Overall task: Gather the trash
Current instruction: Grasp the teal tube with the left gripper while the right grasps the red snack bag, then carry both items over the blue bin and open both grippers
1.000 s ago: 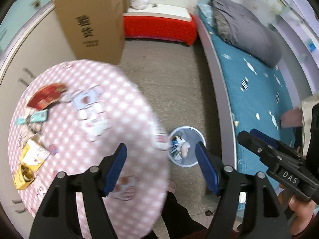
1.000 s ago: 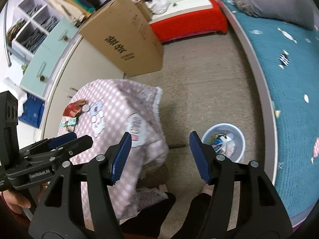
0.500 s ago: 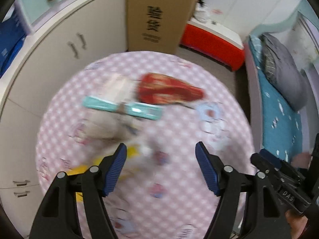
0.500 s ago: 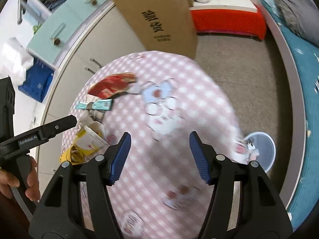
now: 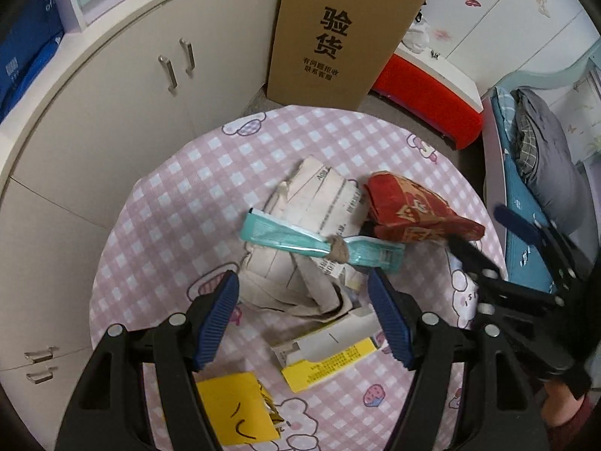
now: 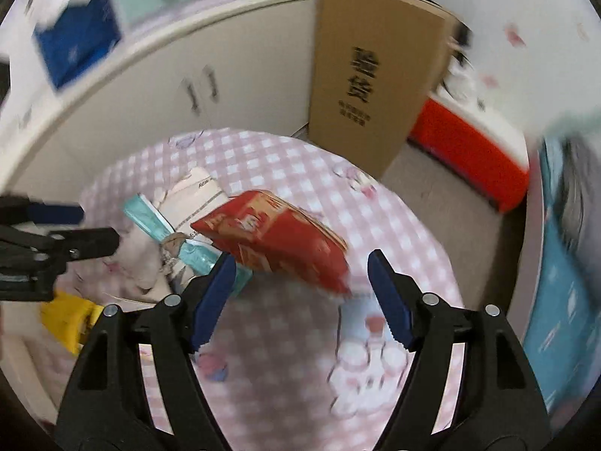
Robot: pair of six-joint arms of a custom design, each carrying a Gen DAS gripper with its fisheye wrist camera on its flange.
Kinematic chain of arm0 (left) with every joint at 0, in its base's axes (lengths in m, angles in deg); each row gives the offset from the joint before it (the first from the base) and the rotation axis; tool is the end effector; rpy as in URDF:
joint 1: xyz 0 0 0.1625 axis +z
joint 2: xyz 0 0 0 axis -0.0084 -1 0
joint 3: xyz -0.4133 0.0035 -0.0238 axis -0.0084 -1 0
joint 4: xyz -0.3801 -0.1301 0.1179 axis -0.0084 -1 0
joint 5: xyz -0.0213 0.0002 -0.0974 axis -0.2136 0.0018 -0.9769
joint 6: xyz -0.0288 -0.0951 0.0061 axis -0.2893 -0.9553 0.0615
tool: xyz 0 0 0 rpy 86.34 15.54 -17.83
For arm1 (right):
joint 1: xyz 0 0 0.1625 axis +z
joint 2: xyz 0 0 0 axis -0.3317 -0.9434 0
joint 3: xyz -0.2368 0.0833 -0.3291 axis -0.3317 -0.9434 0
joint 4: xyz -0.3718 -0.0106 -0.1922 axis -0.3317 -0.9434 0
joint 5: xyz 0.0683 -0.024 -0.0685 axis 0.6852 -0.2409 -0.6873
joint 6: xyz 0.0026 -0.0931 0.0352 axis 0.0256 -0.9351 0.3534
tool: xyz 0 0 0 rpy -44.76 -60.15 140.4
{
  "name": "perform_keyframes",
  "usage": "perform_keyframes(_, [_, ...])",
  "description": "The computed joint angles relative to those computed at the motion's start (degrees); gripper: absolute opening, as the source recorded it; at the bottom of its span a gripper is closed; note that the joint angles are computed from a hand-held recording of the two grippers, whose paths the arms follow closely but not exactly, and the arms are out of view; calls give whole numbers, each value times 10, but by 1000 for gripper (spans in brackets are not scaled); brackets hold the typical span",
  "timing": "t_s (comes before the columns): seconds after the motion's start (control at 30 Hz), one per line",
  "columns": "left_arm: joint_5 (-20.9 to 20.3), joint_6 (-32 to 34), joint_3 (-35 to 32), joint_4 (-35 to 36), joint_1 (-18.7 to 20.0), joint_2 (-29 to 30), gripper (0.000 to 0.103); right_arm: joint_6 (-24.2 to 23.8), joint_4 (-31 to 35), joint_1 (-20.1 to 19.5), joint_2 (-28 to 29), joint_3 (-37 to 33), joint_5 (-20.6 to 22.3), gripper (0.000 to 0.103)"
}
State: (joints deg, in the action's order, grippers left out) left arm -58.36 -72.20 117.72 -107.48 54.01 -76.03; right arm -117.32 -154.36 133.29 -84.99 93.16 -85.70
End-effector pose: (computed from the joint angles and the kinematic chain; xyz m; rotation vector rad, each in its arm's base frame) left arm -0.1708 -0.5804 0.3086 -0.7056 2.2992 -0.7577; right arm 0.3996 -0.6755 0.0718 1.5357 -2.2001 0.0972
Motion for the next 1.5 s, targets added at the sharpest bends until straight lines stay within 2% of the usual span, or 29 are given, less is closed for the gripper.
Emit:
perform_keyframes(0.03, [-3, 2, 1, -6, 3, 0, 70, -25, 3, 3, 12, -8, -11, 71])
perform_keyframes(0.07, [-6, 4, 4, -12, 5, -2, 70, -42, 14, 5, 23, -17, -23, 65])
perform_keyframes(0.1, [-11, 12, 10, -26, 8, -3, 70, -50, 22, 4, 27, -21, -26, 53])
perform_keyframes(0.13, [-15, 15, 11, -31, 11, -4, 70, -49, 43, 4, 32, -30, -30, 31])
perform_keyframes(0.23, [-27, 44, 12, -55, 19, 2, 70, -35, 63, -2, 28, -36, -17, 19])
perform_keyframes(0.3, [-32, 67, 3, -60, 22, 12, 70, -19, 51, -3, 22, -33, -16, 14])
perform_keyframes(0.37, [-33, 101, -5, -72, 27, 26, 70, 35, 69, -11, 13, -43, 6, 8])
perform_keyframes(0.4, [-30, 115, -10, -71, 28, 32, 70, 69, 88, -17, 7, -50, 19, 8])
perform_keyframes(0.47, [-10, 156, -28, -46, 26, 49, 70, 106, 99, -22, -4, -50, 36, 8])
perform_keyframes(0.53, [6, 228, -48, -23, 25, 70, 70, 125, 101, -25, -14, -45, 39, 8])
perform_keyframes(0.63, [24, 298, -76, 14, 29, 96, 70, 154, 99, -30, -25, -38, 42, 8])
perform_keyframes(0.7, [38, 326, -93, 38, 34, 112, 70, 174, 100, -34, -31, -34, 43, 8])
perform_keyframes(0.8, [31, 354, -110, 65, 45, 124, 69, 195, 97, -41, -42, -22, 45, 8])
perform_keyframes(0.83, [24, 360, -114, 76, 48, 127, 66, 203, 95, -44, -47, -17, 46, 8])
perform_keyframes(1.0, [9, 369, -105, 53, 54, 124, 52, 228, 100, -53, -56, -10, 55, 8])
perform_keyframes(1.03, [8, 371, -100, 42, 55, 121, 44, 232, 102, -54, -57, -9, 56, 8])
perform_keyframes(1.23, [9, 367, -96, 12, 53, 116, 17, 249, 107, -60, -73, 6, 77, 8])
perform_keyframes(1.33, [11, 339, -93, 2, 47, 105, 16, 248, 109, -61, -82, 12, 86, 8])
perform_keyframes(1.5, [36, 272, -92, -4, 15, 86, 16, 247, 119, -69, -101, 16, 115, 8])
